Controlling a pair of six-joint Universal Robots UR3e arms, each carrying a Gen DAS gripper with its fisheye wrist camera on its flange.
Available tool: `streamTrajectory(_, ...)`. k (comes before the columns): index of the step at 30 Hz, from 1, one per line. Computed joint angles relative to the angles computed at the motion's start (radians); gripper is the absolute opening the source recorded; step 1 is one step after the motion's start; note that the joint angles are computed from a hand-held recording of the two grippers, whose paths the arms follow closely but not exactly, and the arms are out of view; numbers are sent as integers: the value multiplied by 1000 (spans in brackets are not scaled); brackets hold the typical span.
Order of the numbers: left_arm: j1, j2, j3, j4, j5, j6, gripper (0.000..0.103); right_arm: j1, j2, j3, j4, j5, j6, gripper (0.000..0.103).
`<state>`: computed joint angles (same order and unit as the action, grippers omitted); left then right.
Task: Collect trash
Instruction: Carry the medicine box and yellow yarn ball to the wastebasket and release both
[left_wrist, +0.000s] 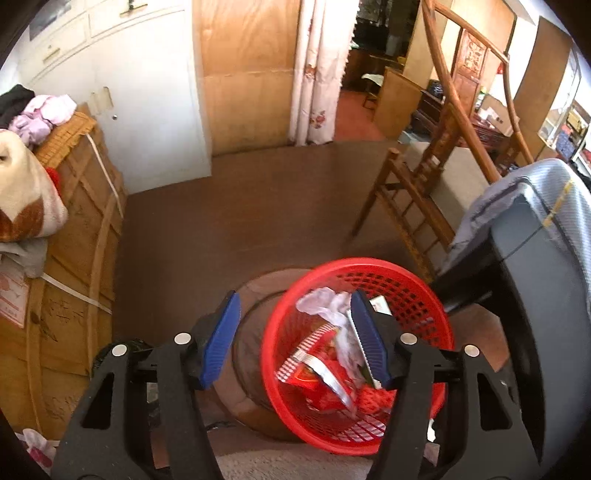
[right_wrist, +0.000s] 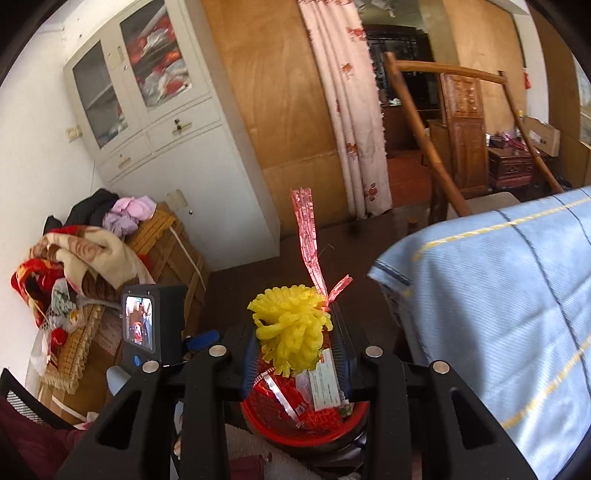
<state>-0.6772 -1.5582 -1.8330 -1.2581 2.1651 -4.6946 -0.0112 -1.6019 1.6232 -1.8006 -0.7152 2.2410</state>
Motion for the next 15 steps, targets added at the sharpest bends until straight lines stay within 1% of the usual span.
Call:
streamTrajectory(6, 25, -15, -27, 8, -20, -4, 65, 70, 62, 7, -74, -58, 33, 34)
streamTrajectory(9, 41, -23, -49, 17, -35, -11, 68, 109, 78, 44, -154, -100, 59, 34)
streamTrajectory(12, 67, -9, -92, 39, -62, -16, 69, 145, 103, 69, -203, -137, 73, 34)
streamTrajectory(15, 85, 1, -118, 27, -75, -40, 73, 178, 131, 97, -249, -173, 79, 34)
